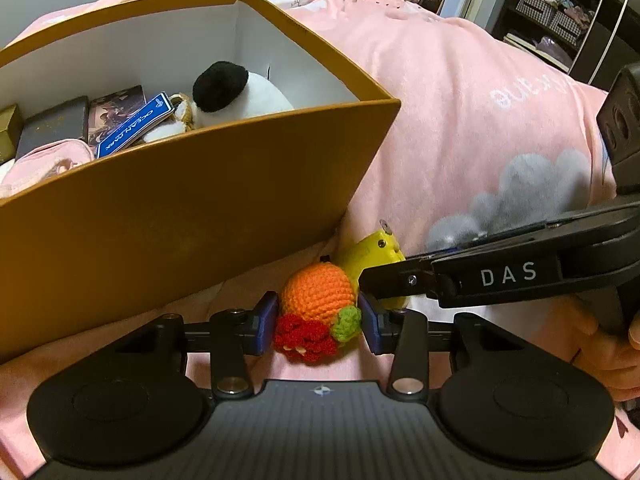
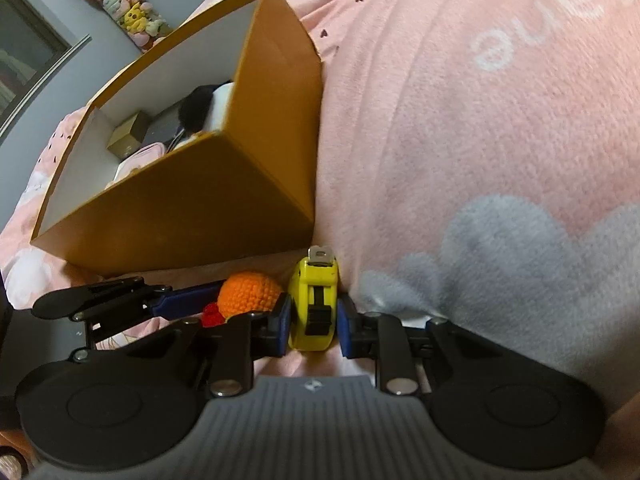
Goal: Organize objects
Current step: 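Grasp the orange crocheted fruit with the left gripper while the right gripper grasps the yellow tape measure, then lift the crocheted fruit and tape measure over the orange box with both grippers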
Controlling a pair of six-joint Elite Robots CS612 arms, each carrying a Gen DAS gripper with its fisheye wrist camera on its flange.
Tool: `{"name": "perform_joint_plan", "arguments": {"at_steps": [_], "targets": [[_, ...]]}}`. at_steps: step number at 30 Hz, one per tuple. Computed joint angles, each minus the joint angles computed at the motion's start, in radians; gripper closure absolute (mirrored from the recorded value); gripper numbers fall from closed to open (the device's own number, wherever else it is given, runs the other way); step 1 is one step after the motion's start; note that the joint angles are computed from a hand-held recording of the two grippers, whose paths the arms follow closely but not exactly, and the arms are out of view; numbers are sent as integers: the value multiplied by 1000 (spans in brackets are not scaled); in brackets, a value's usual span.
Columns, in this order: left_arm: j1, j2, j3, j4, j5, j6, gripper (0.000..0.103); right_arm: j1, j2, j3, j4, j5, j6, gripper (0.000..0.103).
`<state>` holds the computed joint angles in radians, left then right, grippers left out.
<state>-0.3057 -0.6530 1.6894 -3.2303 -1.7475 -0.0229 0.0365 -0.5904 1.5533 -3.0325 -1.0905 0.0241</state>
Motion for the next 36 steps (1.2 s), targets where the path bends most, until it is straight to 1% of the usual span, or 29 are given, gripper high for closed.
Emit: {"name": "perform_joint_plan", "arguments": {"at_steps": [3, 8, 11, 14, 16, 21, 24, 27, 32, 36], "targets": [[-2, -16, 20, 4, 11, 4, 55, 4, -9, 12, -10, -15, -25, 79], [8, -44, 59, -17, 3, -50, 55, 7, -25, 31, -22, -29, -45, 79], [12, -64, 86, -61, 8, -82, 55, 6, -39, 46, -41, -26, -69, 82], [20, -77, 104, -116, -10, -101, 55, 8, -58, 65, -63, -27, -101, 82], [24, -90, 119, -156, -18, -114, 55, 6, -73, 78, -78, -19, -124, 82], [28, -102, 122, -242, -42, -148, 55, 8, -106, 98, -112, 3, -179, 82], [32, -102, 106, -277, -21, -181, 55, 9, -124, 105, -143, 15, -204, 82], [37, -105, 93, -289, 5, -231, 55, 6, -138, 102, -176, 37, -215, 82], [47, -96, 46, -266, 46, -258, 55, 10, -128, 44, -193, 84, -216, 82], [54, -74, -8, -244, 67, -280, 55, 31, -96, -37, -178, 46, -238, 82]]}}
